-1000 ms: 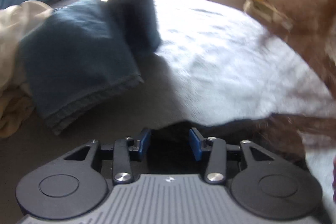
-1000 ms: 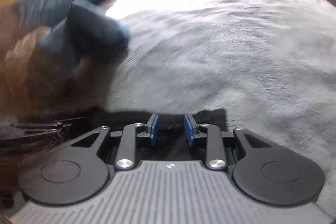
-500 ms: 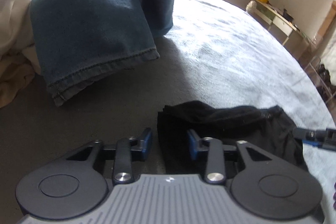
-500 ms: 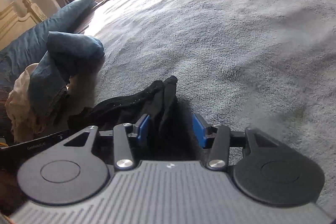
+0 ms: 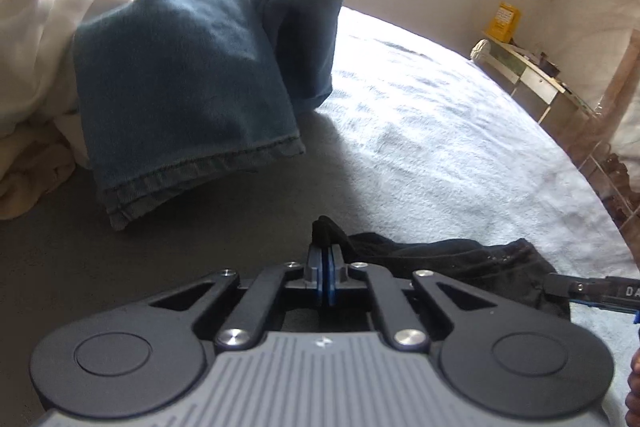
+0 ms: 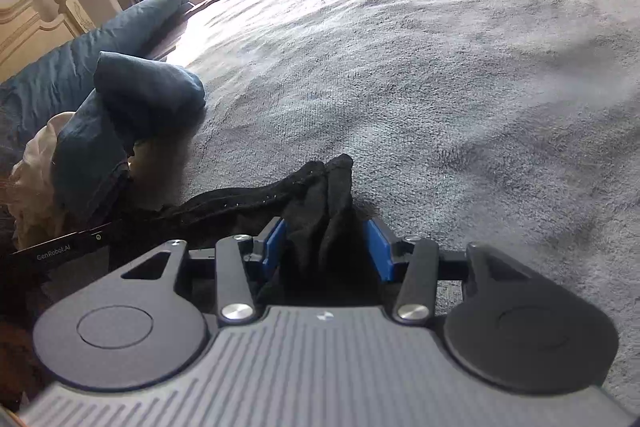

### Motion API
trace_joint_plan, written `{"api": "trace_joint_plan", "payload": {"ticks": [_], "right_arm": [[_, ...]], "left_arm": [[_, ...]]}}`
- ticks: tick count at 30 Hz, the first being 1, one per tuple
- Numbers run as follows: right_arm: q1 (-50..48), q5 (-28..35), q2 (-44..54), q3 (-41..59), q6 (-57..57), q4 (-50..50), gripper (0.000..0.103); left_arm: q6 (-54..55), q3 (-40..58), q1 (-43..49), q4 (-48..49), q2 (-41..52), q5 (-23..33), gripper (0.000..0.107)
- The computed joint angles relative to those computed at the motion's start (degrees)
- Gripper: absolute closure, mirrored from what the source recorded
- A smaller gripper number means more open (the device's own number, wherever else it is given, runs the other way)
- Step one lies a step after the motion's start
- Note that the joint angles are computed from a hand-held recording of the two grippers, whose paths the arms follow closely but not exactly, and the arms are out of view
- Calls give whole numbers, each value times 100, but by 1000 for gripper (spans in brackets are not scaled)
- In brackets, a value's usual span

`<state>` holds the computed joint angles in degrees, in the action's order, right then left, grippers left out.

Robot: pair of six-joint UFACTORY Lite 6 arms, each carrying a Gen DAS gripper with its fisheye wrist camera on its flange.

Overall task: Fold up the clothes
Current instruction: 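Lower the folded end onto the shirt and open both grippers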

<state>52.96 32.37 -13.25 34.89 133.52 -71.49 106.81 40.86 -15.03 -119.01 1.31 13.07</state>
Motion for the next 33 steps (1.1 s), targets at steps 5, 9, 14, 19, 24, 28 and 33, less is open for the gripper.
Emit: {"api": "trace_joint_plan", "payload": {"ticks": [5, 9, 14, 19, 24, 28, 33], "right_arm": [[268, 571, 167, 254, -525, 262, 60], [448, 614, 306, 538, -1112, -35, 66], [-185, -641, 1273, 1337, -2429, -56, 72], [-987, -1185, 2020, 1585, -1661, -824, 81], [-896, -91, 722, 612, -1088, -207, 80], [11, 418, -1297, -367, -2586, 1240, 79], [2291, 1126, -2105, -581, -3201, 2252, 79]], "left_arm": [[-93, -10, -95, 126, -214, -342, 95], [73, -294, -156, 562, -940, -371, 88], [-390, 103, -541, 1872, -233, -148, 87], [517, 533, -501, 161, 543, -189, 90], [-2360, 264, -91, 2483, -101, -156, 74], [-4519, -385, 611, 4882, -1232, 823, 72], [-5795, -1338, 951, 6604, -2630, 2269, 71]]}}
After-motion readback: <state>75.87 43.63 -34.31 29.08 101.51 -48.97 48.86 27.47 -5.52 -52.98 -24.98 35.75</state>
